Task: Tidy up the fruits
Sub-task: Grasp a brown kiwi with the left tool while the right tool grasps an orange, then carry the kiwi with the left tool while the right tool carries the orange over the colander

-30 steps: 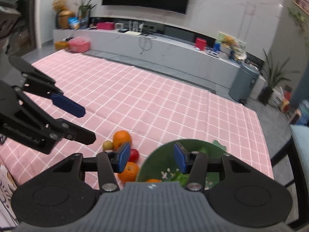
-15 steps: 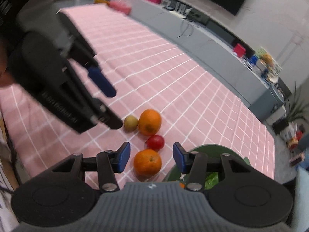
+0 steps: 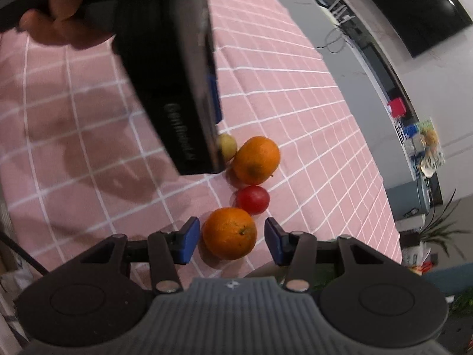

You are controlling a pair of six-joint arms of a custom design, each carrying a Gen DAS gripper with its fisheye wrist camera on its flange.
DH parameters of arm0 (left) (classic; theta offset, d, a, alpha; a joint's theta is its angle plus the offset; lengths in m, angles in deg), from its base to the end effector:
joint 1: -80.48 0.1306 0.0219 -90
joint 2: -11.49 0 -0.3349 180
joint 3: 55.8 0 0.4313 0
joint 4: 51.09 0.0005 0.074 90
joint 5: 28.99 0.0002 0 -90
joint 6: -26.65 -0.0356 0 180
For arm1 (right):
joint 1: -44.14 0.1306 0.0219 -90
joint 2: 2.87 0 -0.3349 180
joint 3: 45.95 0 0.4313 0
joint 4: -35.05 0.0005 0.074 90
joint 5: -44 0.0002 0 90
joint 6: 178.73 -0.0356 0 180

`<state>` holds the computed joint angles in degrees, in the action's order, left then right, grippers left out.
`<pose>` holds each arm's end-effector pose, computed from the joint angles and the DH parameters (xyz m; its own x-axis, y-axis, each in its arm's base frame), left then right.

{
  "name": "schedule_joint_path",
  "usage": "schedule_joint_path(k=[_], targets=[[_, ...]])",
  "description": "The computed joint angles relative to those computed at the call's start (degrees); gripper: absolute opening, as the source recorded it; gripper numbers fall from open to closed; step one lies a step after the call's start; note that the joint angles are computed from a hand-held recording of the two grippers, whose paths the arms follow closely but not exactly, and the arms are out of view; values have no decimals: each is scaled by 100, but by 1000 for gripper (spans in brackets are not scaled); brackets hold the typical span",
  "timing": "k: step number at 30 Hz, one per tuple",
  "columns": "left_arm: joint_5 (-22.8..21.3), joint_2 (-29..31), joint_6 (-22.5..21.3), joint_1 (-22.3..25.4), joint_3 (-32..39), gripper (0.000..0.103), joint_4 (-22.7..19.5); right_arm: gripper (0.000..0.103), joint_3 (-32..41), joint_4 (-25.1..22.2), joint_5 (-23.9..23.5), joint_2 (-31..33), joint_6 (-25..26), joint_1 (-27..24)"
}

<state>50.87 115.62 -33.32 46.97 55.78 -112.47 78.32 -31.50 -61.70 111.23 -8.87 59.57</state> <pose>0.4996 -0.3239 0.4230 -0.8122 -0.0530 -0.5810 0.0584 0.9835 -0.1715 0.6174 0.1799 0.4222 0.2530 -0.9133 -0.3193 -0.8607 -0.0617 -0.5054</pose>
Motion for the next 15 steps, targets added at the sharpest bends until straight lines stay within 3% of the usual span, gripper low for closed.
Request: schedule_joint_path(k=[8, 15], targets=[[102, 43, 112, 46, -30, 47, 25, 39, -399, 336, 359, -203, 712, 74], [106, 41, 218, 65, -48, 30, 77, 39, -522, 398, 362, -300, 663, 80]])
